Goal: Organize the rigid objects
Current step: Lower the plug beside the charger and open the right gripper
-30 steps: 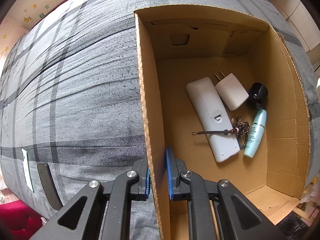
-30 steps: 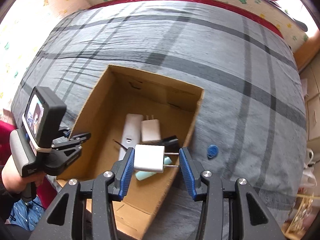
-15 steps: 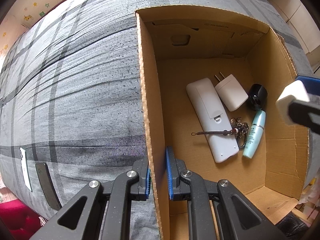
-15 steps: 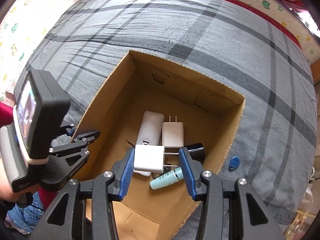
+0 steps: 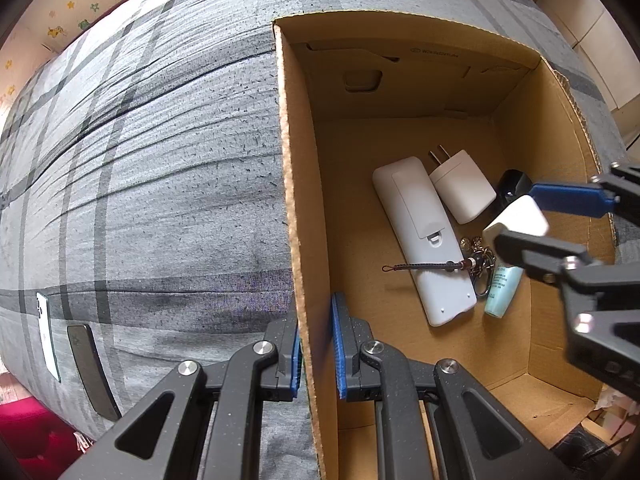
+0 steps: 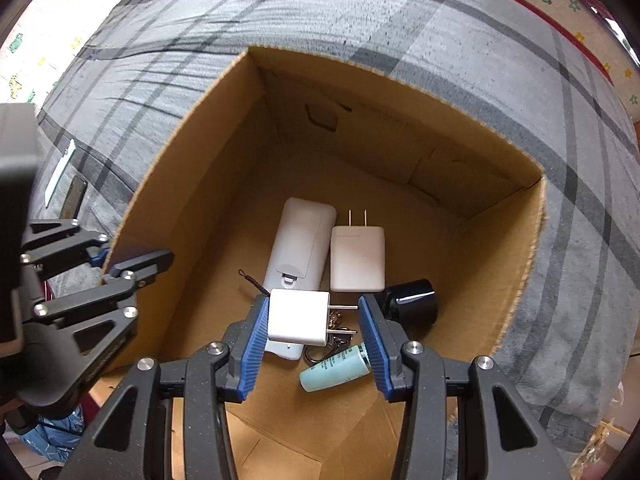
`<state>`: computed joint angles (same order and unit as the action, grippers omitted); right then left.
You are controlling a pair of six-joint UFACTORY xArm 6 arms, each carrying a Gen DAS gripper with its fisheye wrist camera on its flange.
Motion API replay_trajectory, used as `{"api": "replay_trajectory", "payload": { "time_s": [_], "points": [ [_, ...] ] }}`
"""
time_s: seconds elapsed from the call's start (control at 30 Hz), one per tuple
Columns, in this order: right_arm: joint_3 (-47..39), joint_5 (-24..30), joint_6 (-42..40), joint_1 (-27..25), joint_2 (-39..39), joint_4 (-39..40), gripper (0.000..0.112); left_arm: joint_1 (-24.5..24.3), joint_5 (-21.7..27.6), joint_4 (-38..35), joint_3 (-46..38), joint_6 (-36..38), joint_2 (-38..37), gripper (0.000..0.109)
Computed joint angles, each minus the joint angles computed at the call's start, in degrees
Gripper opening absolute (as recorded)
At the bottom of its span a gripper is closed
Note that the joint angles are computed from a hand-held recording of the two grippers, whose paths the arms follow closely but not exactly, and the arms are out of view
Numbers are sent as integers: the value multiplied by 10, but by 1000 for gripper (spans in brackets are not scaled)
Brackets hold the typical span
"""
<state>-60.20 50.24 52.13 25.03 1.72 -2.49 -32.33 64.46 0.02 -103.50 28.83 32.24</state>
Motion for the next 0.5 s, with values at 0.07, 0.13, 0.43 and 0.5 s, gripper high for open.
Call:
{"api": "replay_trajectory", "payload": {
  "time_s": [0.07, 0.13, 0.43, 0.5],
  "points": [
    [0, -5, -4, -1, 9, 7, 48, 1, 1, -1, -2, 0, 1, 13],
    [0, -9, -7, -2, 17, 12, 48, 1, 2, -1, -4, 0, 2, 13],
    [-4, -23, -22, -8, 51, 33, 49, 4, 3, -3, -8, 3, 7, 13],
    [-5, -26, -26, -8, 54, 38, 49, 4, 3, -4, -6, 4, 5, 13]
  ]
}}
